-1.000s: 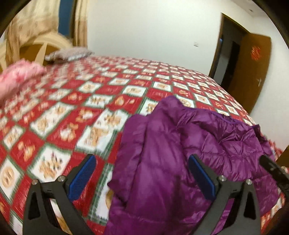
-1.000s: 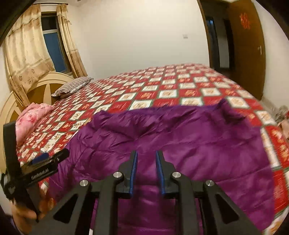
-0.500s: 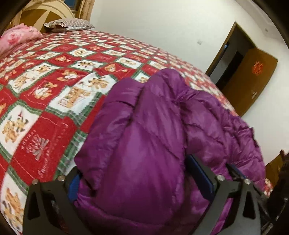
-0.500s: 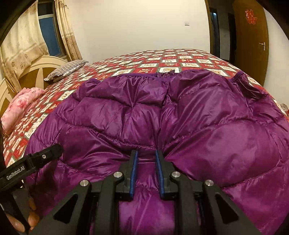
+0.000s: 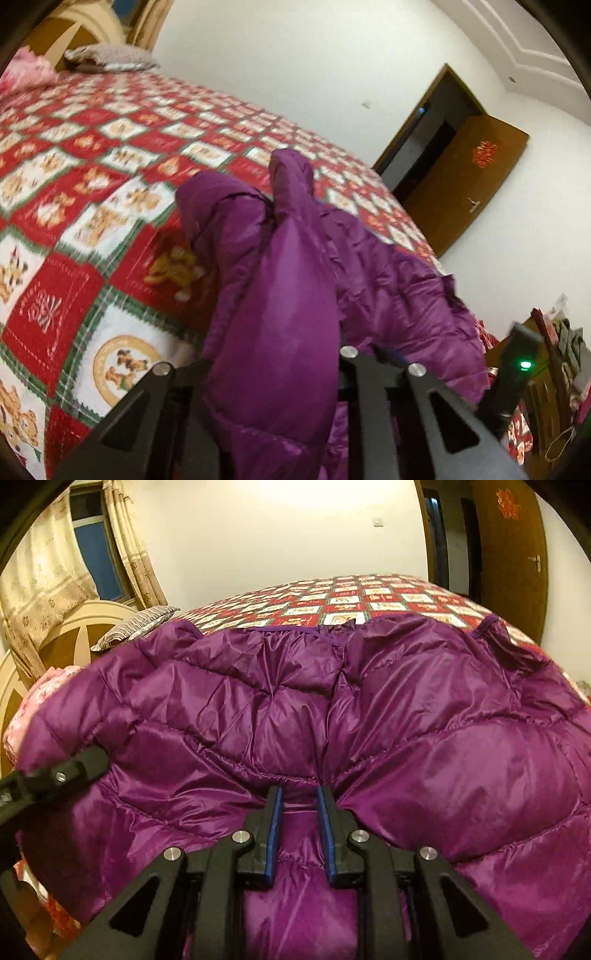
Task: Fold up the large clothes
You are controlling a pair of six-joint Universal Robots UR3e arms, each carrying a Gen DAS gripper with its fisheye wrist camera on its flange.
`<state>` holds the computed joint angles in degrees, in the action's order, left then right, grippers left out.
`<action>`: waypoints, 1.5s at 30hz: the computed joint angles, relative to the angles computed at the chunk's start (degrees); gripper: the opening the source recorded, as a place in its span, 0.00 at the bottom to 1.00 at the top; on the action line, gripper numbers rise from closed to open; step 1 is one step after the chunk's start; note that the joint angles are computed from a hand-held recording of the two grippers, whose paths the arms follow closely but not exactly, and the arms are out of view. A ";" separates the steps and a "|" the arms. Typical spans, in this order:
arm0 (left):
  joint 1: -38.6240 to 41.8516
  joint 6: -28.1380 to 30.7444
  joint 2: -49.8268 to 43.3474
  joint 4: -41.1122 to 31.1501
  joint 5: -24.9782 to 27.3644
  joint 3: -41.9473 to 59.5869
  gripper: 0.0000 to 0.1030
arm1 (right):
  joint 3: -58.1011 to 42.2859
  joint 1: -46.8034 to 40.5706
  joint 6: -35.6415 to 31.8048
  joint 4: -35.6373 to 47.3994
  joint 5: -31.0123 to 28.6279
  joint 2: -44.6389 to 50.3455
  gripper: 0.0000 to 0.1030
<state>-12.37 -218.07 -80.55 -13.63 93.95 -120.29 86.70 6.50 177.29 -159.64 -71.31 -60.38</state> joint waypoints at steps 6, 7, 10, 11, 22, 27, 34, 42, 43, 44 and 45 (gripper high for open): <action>-2.02 3.99 1.50 -2.49 -1.91 5.14 0.16 | -1.19 -4.51 4.59 10.14 13.71 -1.21 0.20; -2.64 5.25 2.17 -4.11 -2.29 6.80 0.16 | -0.93 -4.67 5.42 11.47 15.55 -1.66 0.20; -6.03 9.04 2.48 -8.76 0.17 11.68 0.16 | 1.27 -3.76 6.77 13.12 20.95 -3.06 0.20; -7.16 10.26 2.62 -10.12 1.51 12.59 0.16 | 1.99 -3.21 7.63 13.31 23.36 -3.23 0.20; -13.24 17.04 1.82 -17.07 11.82 16.92 0.16 | 5.12 -2.75 4.93 15.07 31.92 -7.75 0.19; -18.81 18.12 -6.07 -15.46 13.32 21.97 0.16 | 15.24 -14.23 2.06 13.41 27.09 -21.74 0.20; -25.32 21.05 -19.03 -15.67 12.62 31.21 0.16 | 25.33 -28.94 -2.64 17.48 26.31 -35.98 0.46; -29.56 25.19 -29.56 -15.06 9.57 36.92 0.16 | 25.93 -39.76 -12.16 26.46 36.16 -39.88 0.63; -30.16 25.79 -30.60 -14.74 9.93 37.45 0.16 | 25.18 -39.56 -13.17 26.09 37.25 -38.87 0.63; -30.51 26.08 -31.23 -14.68 10.04 37.93 0.16 | 23.71 -39.48 -16.45 28.46 39.15 -38.60 0.63; -30.57 26.30 -31.57 -14.53 9.81 38.12 0.16 | 22.24 -39.17 -20.14 31.81 40.77 -38.71 0.63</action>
<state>-42.94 -191.76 -112.12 -28.16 103.75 -82.18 108.93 -32.67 157.15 -127.83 -30.55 -99.09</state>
